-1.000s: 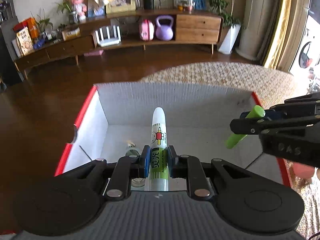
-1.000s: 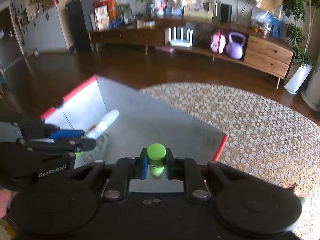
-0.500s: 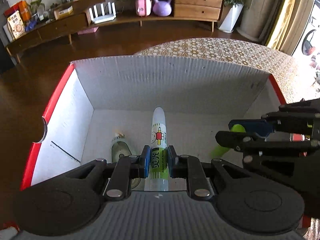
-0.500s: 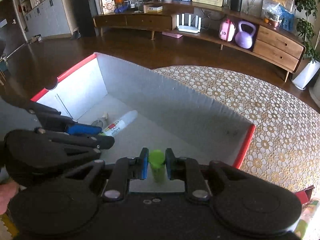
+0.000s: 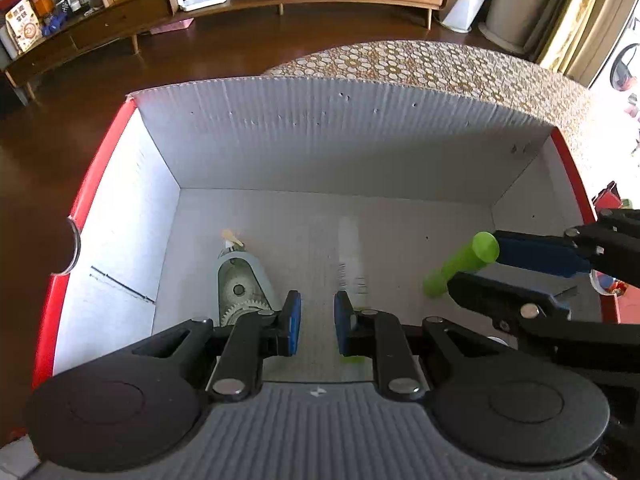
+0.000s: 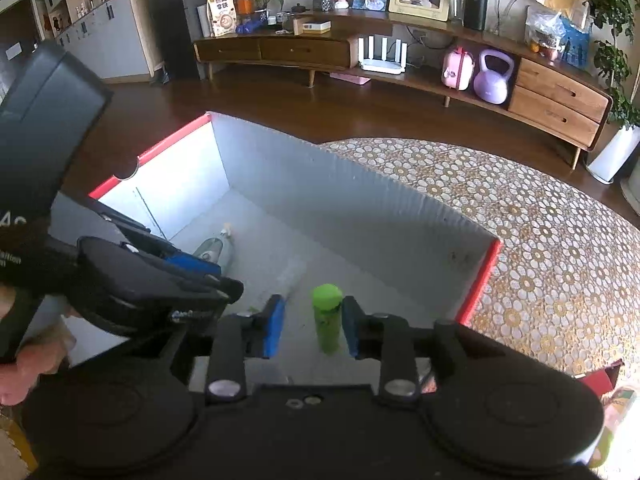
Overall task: Organize rigid objects
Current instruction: 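Open the left tool releasing the marker while the right tool releases the glue stick in the box, then move both open tools back from the box to the pile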
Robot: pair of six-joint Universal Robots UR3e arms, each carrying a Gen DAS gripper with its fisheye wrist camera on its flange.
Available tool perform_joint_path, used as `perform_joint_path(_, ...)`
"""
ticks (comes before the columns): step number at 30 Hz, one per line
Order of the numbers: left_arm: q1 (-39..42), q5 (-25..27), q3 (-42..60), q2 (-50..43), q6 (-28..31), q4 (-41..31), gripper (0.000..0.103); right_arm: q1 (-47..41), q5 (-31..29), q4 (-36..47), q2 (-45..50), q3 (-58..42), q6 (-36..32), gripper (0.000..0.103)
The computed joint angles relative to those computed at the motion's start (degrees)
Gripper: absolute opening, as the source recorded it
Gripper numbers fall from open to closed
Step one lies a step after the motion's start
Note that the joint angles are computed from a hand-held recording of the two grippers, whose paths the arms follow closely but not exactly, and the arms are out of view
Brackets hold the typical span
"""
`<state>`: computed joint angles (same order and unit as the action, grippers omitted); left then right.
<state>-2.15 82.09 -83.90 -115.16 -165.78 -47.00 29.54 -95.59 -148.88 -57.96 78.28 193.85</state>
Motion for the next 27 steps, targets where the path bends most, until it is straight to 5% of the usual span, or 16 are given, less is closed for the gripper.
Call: perform_joint_path(27, -4.85, 2.98, -20.77, 25.36, -3.88, 10.73, 0.018, 6.05, -5.15, -6.55, -28.12, 25.71, 7.24, 0.064)
